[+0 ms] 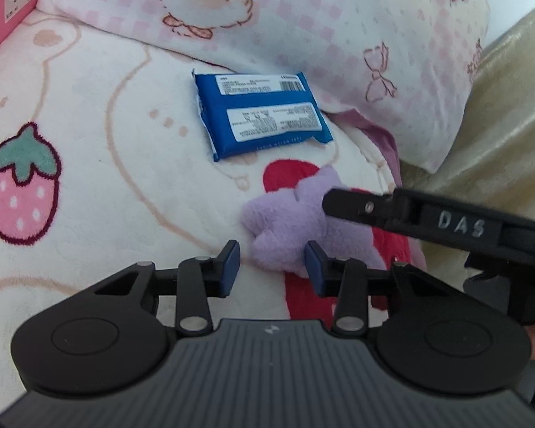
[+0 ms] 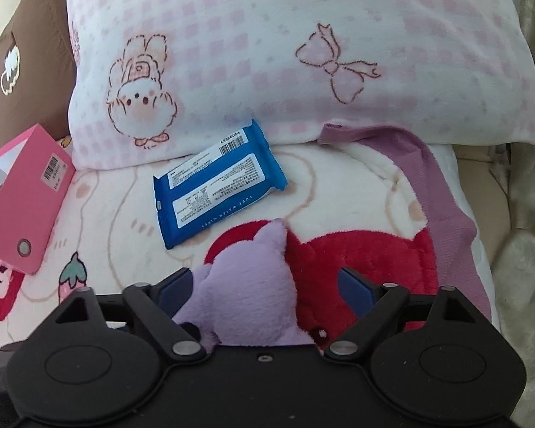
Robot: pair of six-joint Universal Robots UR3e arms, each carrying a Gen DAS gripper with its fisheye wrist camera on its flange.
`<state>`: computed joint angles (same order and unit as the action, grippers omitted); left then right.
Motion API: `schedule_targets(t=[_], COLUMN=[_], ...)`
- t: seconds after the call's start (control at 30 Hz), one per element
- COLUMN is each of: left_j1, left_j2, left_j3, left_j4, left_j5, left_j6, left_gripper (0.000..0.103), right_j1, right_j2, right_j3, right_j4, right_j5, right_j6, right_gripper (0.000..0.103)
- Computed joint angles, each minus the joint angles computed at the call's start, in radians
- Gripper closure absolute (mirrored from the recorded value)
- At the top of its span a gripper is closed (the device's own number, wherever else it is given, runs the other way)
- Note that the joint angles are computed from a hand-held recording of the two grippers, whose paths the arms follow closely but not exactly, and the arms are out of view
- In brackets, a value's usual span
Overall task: Organize objects
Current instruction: 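Move the left gripper down to the lilac plush toy, then close the left gripper on the lilac plush toy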
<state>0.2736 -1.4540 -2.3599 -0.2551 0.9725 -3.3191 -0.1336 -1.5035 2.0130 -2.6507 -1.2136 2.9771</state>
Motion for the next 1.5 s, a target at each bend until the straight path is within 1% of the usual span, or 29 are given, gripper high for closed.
schedule_targets(t=[0.03,0.13,0.2,0.23,0.27,0.3,0.33,0.37,0.43,0.5,0.57,0.63,0.73,0.83,0.9,1.03,1.1,1.17,1.23,1.3,1.37,1.43,1.5], left_j1=[0.005,0.024,0.033,0.037,0.041,0.042,0.041,0.036,0.034,0.044,0.063,0.074,0.074,0.083,0.091,0.117,0.134,0.189,0.260,0.342,0.405,0.448,0.475], left_j2=[-0.002,-0.006,-0.011,-0.015,-0.017,-0.020,-0.026,-0.035,-0.058,-0.070,-0.066,-0.064,-0.077,-0.069,-0.038,0.055,0.132,0.229,0.331,0.438,0.496,0.528,0.549], left_j3=[-0.005,-0.025,-0.043,-0.052,-0.062,-0.068,-0.072,-0.073,-0.076,-0.074,-0.084,-0.094,-0.094,-0.078,-0.084,-0.111,-0.125,-0.141,-0.155,-0.151,-0.126,-0.109,-0.101], left_j4=[0.011,0.029,0.050,0.064,0.078,0.091,0.104,0.119,0.150,0.144,0.138,0.144,0.155,0.105,0.075,0.001,-0.060,-0.186,-0.345,-0.554,-0.728,-0.824,-0.858], left_j5=[-0.005,-0.030,-0.045,-0.054,-0.063,-0.069,-0.070,-0.067,-0.069,-0.084,-0.110,-0.127,-0.137,-0.154,-0.157,-0.156,-0.144,-0.172,-0.215,-0.258,-0.282,-0.292,-0.288], left_j6=[-0.004,-0.003,-0.002,-0.003,-0.005,-0.008,-0.010,-0.015,-0.020,-0.028,-0.023,-0.019,-0.038,-0.045,-0.024,0.004,0.039,0.089,0.148,0.231,0.305,0.345,0.362], left_gripper=[0.064,0.068,0.070,0.072,0.074,0.074,0.074,0.074,0.074,0.074,0.074,0.074,0.074,0.075,0.075,0.075,0.075,0.075,0.075,0.075,0.075,0.076,0.076], right_j1=[0.002,0.005,-0.010,-0.016,-0.023,-0.029,-0.033,-0.035,-0.020,0.006,0.017,0.007,-0.020,-0.030,-0.030,-0.040,-0.041,-0.040,-0.038,-0.044,-0.044,-0.038,-0.027], right_j2=[0.007,0.029,0.039,0.042,0.043,0.043,0.042,0.038,0.024,0.018,0.016,0.016,0.025,0.011,-0.007,-0.039,-0.046,-0.052,-0.060,-0.068,-0.075,-0.084,-0.083], right_j3=[-0.006,-0.015,-0.028,-0.031,-0.032,-0.032,-0.029,-0.023,-0.004,0.004,0.007,0.014,0.009,0.022,0.037,0.051,0.052,0.051,0.051,0.048,0.048,0.049,0.039], right_j4=[0.006,0.009,0.042,0.054,0.063,0.073,0.076,0.075,0.046,0.021,0.010,0.004,0.031,0.038,0.028,0.055,0.073,0.100,0.129,0.167,0.186,0.201,0.221], right_j5=[-0.002,-0.009,0.022,0.037,0.053,0.069,0.080,0.091,0.074,0.036,0.023,0.039,0.069,0.087,0.093,0.125,0.141,0.161,0.183,0.218,0.235,0.250,0.252], right_j6=[-0.001,0.008,0.012,0.017,0.019,0.020,0.020,0.016,0.006,-0.011,-0.020,-0.028,-0.020,-0.026,-0.034,-0.056,-0.069,-0.091,-0.120,-0.153,-0.179,-0.212,-0.236], right_gripper=[0.021,0.021,0.021,0.026,0.029,0.034,0.044,0.047,0.049,0.050,0.050,0.050,0.050,0.050,0.050,0.050,0.050,0.050,0.050,0.051,0.052,0.053,0.054])
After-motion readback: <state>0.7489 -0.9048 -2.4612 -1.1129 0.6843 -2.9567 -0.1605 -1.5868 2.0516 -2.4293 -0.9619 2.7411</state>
